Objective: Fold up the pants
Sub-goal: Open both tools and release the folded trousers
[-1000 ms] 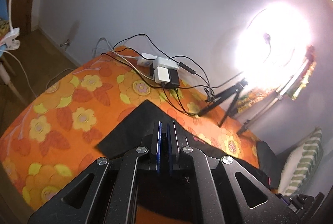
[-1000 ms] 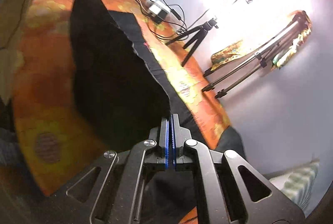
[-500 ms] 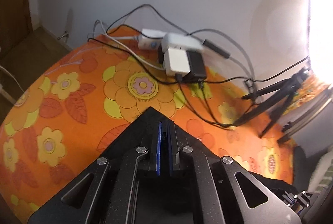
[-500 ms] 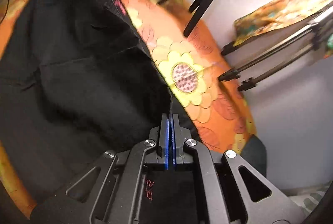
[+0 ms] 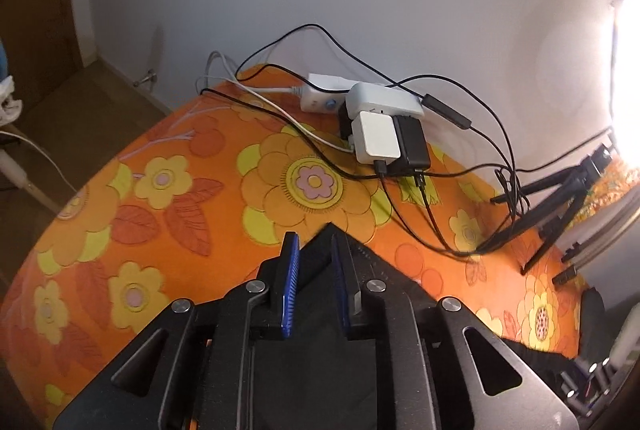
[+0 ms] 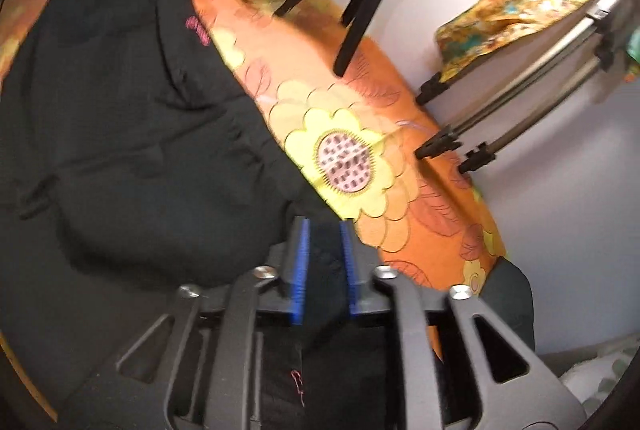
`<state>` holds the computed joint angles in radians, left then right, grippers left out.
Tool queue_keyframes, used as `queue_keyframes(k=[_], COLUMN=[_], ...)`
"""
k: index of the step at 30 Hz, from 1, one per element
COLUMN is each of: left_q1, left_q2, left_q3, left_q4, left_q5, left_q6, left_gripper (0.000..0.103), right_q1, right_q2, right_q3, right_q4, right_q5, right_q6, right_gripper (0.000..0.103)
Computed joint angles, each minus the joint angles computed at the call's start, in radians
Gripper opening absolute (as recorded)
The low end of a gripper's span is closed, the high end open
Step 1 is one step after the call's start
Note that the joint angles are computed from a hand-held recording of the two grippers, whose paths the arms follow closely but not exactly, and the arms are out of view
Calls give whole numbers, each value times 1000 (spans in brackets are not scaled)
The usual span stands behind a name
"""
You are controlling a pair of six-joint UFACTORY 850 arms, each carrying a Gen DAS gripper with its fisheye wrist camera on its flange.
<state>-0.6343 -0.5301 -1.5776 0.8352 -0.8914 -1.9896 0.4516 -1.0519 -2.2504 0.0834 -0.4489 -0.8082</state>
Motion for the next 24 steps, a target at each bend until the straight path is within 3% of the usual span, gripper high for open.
queue_keyframes(k=[2, 5, 9, 11, 16, 19, 24], left_q1=[-7, -14, -24, -28, -51, -76, -116], left_q2=[23, 46, 49, 48, 2, -50, -143], left_q3=[31, 70, 86, 93, 29, -50, -180], left_q4=[3, -16, -32, -36, -101, -149, -225], left_q5=[18, 70, 103, 149, 215, 221, 245], left_q6=[6, 43, 105, 135, 264, 357, 502], left_gripper=[15, 16, 37, 39, 39, 39, 39], right_q1=[-16, -56, -133, -178, -287, -309, -320], right_q2=[34, 113, 255, 327, 443, 492, 574], right_q3=[32, 122, 313, 419, 634, 736, 873], right_q4=[81, 225, 379, 454, 609, 540, 590], right_q5=[-4, -6, 29, 43, 46, 85, 115], right_q6=[-22, -65, -74, -65, -50, -33, -292], right_gripper=[39, 43, 61, 66, 67, 67, 66])
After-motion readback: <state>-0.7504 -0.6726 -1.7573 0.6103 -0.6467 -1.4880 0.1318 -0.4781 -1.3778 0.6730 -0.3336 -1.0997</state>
